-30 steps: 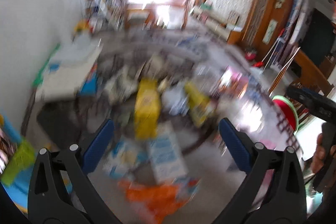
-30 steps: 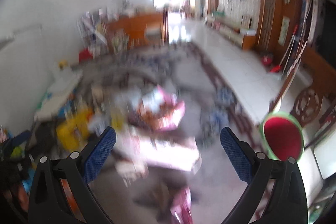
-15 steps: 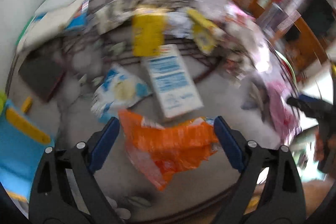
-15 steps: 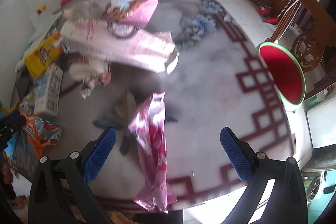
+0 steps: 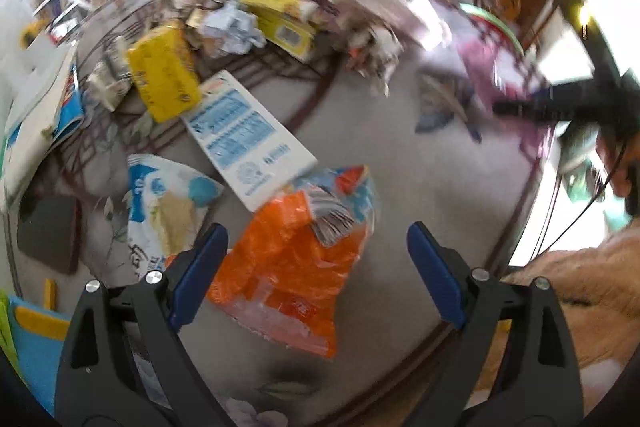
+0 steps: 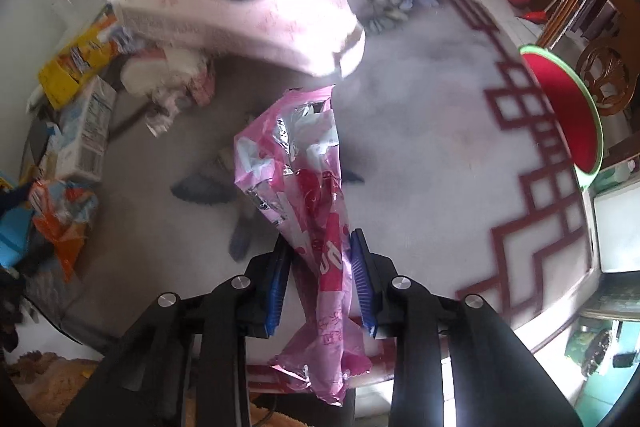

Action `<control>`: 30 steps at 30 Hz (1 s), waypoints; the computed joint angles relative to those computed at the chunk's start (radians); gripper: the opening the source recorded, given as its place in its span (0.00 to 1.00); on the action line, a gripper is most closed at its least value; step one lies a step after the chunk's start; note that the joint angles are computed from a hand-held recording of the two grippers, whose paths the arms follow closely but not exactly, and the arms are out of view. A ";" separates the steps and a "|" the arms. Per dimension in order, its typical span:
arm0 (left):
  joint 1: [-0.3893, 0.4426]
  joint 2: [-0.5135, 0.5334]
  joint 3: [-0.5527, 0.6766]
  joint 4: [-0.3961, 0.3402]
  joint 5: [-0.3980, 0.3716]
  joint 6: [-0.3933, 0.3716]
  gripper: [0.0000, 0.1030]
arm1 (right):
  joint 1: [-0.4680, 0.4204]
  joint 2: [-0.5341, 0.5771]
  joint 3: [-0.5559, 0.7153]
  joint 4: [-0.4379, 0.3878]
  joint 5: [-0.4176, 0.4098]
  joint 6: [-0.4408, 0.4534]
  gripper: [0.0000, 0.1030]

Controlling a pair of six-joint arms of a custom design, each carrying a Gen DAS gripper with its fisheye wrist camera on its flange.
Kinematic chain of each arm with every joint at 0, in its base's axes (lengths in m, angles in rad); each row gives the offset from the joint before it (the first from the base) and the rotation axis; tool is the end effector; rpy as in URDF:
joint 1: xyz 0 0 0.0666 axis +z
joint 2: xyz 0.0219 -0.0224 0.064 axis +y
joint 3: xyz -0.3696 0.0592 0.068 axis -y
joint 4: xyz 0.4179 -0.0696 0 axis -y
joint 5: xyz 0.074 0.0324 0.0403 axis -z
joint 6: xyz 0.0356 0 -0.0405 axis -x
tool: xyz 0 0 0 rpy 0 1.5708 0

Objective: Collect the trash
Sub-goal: 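Grasp the pink snack bag with the right tool while the left tool grasps the orange bag, then carry both bags to the red bin and open both tools to drop them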

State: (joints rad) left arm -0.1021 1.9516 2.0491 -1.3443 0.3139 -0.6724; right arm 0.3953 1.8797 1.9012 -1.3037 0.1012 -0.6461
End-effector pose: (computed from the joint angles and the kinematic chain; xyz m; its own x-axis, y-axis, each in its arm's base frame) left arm 0.6678 -0.0799 0.3868 -0.6165 0.6587 -0.4314 0.7397 0.6722 -0.0307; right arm 0.5994 0.2458 0.3661 -0.9211 0.2647 -0.2855 0.2480 0.9642 0.0940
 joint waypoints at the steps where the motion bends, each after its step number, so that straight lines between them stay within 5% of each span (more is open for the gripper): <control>1: -0.004 -0.004 -0.011 0.005 -0.007 -0.011 0.86 | -0.001 -0.009 -0.006 0.021 0.001 0.003 0.27; 4: -0.016 -0.014 -0.042 0.031 -0.034 -0.016 0.79 | -0.002 -0.018 -0.005 0.048 0.011 0.012 0.27; 9: -0.019 -0.022 -0.066 0.059 -0.038 0.019 0.50 | -0.001 -0.010 0.022 0.068 0.024 0.031 0.27; 16: 0.000 -0.050 -0.056 0.118 0.040 0.140 0.47 | -0.011 0.005 0.059 0.102 0.046 0.044 0.27; 23: -0.024 0.017 0.108 0.099 0.137 0.298 0.46 | -0.035 -0.015 0.072 0.129 0.081 0.040 0.27; 30: -0.076 0.032 0.174 0.115 0.161 0.356 0.47 | -0.087 -0.067 0.029 0.202 0.088 0.054 0.27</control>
State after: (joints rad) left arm -0.1780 1.9838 2.2236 -1.2291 0.4748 -0.3165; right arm 0.3085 1.8129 1.9297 -1.1016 0.1887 -0.5923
